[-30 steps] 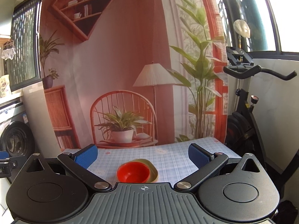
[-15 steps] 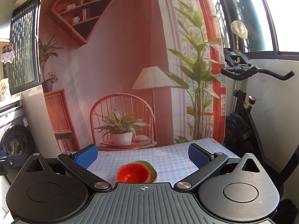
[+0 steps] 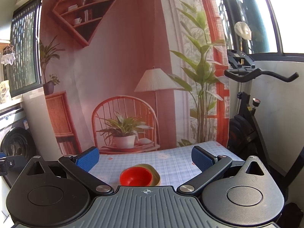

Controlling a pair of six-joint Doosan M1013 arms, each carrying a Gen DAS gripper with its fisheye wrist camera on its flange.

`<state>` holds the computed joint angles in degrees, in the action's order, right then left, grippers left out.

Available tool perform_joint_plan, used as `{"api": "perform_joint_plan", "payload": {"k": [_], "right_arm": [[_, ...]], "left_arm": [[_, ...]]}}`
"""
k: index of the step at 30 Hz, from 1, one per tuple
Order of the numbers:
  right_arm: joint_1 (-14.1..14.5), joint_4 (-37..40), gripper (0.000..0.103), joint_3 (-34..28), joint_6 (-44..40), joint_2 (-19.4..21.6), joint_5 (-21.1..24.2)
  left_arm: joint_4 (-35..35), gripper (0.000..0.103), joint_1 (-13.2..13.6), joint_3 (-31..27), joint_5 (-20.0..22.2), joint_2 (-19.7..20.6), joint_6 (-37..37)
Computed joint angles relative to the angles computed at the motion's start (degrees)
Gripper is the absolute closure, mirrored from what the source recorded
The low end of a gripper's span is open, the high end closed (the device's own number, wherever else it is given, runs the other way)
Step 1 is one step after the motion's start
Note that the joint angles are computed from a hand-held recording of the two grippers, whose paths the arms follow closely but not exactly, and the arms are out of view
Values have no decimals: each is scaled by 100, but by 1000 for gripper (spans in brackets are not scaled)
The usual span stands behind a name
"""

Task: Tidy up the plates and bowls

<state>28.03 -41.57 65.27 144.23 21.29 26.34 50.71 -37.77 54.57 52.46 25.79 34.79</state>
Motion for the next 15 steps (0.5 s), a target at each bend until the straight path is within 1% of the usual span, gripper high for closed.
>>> {"api": "perform_joint_plan", "payload": {"k": [15], "right_arm": [[6,45,0,-10,-47,9,17]], "left_arm": [[-69,19,-3,-108,116,57,32]]}}
